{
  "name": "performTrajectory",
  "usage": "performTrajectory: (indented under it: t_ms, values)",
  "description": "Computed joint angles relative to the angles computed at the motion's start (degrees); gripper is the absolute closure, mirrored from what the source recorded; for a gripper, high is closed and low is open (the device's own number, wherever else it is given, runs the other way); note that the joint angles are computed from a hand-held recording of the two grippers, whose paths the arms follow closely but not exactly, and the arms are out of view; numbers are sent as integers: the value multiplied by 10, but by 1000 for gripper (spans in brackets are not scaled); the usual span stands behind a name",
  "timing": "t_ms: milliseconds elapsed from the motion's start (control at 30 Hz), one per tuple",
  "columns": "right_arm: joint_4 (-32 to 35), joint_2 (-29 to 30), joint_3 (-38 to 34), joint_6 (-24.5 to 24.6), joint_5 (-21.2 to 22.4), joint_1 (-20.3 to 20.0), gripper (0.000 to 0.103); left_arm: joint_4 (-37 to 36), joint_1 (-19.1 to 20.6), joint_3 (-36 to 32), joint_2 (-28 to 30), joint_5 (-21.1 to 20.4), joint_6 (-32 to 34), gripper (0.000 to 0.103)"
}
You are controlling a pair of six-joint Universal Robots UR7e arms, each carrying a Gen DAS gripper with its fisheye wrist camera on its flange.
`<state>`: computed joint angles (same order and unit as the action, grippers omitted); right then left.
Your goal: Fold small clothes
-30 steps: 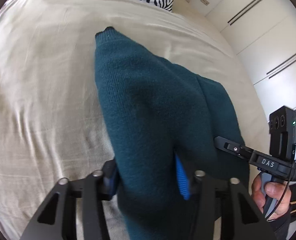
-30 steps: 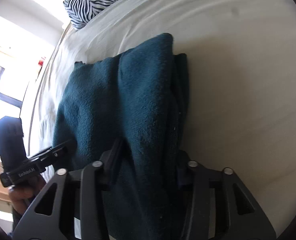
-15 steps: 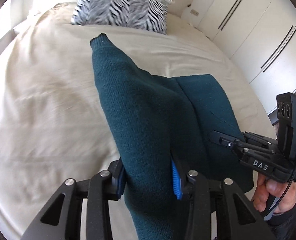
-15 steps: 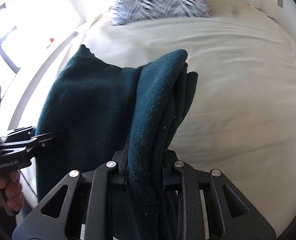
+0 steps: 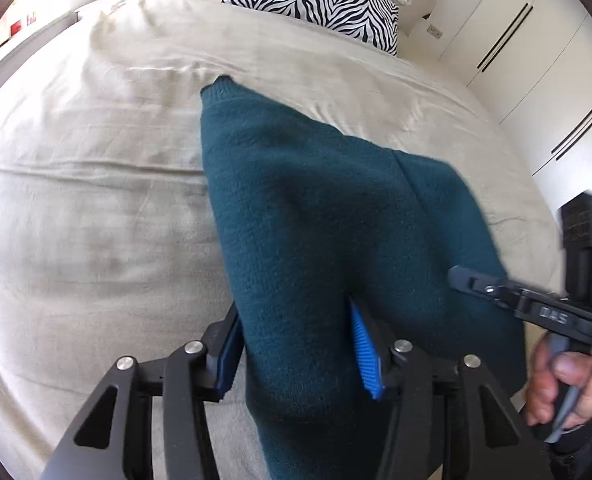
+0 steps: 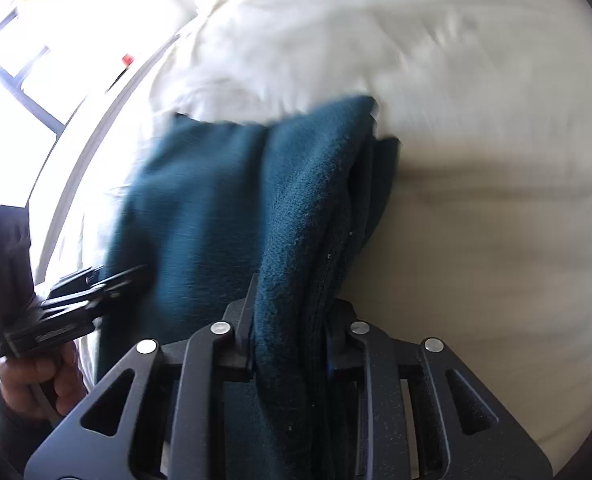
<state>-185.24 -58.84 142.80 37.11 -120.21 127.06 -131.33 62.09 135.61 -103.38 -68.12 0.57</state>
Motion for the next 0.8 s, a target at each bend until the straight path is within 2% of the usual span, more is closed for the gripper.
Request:
performTrajectory:
  t_ms: [100, 267, 333, 400, 433, 467, 500, 600, 700, 733, 800]
  values:
    - [-104, 20, 39, -25, 33, -26, 75, -2, -16, 7, 0, 19, 4, 49]
    - [-176, 17, 76, -39, 73, -50, 72, -21, 9, 9, -2, -2, 5, 44]
    - [-180, 8, 81, -19, 72, -48, 65, -20, -1, 22, -31, 4, 1, 45]
    - [-159, -12, 85, 12, 39, -27, 60, -28, -19, 35, -53, 17, -8, 45]
    - [-142, -23, 84, 30, 14, -9, 56, -33, -37, 47, -78, 35, -12, 44]
    - [-128, -33, 84, 46, -10, 9, 53, -42, -57, 59, -97, 56, -15, 38]
    - [-110, -48, 87, 65, -34, 28, 52, -49, -78, 70, -118, 77, -17, 27]
    - [-26, -90, 80, 128, -104, 85, 52, -54, -162, 106, -199, 162, -25, 6]
    - [37, -114, 59, 153, -150, 124, 52, -6, -268, 128, -291, 254, -40, 0]
    - [66, -124, 48, 163, -171, 146, 52, 10, -296, 131, -311, 280, -45, 0]
    - [135, -131, 15, 177, -229, 192, 52, 81, -379, 135, -367, 359, -83, 0]
